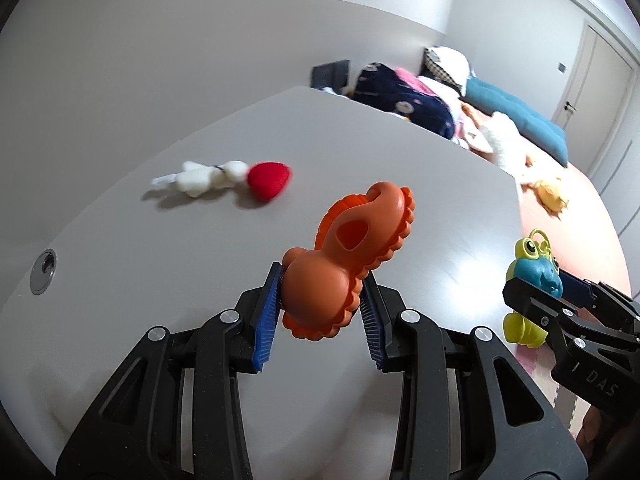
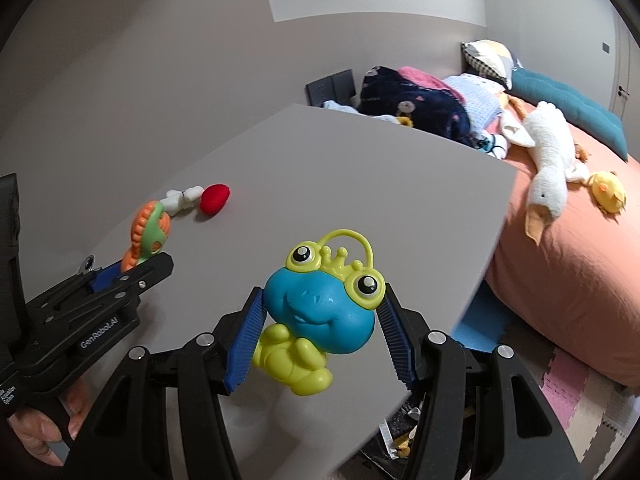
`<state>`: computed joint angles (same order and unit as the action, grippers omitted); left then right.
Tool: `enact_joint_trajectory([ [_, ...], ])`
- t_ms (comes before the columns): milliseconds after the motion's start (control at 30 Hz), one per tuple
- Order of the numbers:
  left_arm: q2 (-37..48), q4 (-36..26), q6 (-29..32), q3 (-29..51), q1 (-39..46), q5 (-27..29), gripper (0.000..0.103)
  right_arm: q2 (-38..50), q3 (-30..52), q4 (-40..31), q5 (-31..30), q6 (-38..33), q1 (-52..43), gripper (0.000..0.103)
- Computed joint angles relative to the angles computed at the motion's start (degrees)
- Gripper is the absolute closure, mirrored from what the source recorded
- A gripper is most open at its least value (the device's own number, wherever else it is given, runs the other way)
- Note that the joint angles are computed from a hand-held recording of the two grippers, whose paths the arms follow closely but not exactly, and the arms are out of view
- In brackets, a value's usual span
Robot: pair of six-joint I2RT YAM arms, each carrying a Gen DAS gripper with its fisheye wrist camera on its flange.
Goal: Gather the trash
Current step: 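Carry the orange toy and frog toy over the black bin and open both grippers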
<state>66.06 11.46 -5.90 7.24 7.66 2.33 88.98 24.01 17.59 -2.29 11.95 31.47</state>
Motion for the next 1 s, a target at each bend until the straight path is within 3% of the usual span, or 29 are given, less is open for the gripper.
enact_joint_trajectory([
  [467,-1.2,-2.1,-12.4,0.1,-24.2,-12.1,0.066,-16.5,-11.8,-4.1,-5.5,-6.0,-12.6,0.045],
  [1000,9.4,0.5,-22.0,5.4,-45.5,-20.8,0.066,-33.6,-17.8,-17.2,-18.6,-19.0,-37.8,0.045],
])
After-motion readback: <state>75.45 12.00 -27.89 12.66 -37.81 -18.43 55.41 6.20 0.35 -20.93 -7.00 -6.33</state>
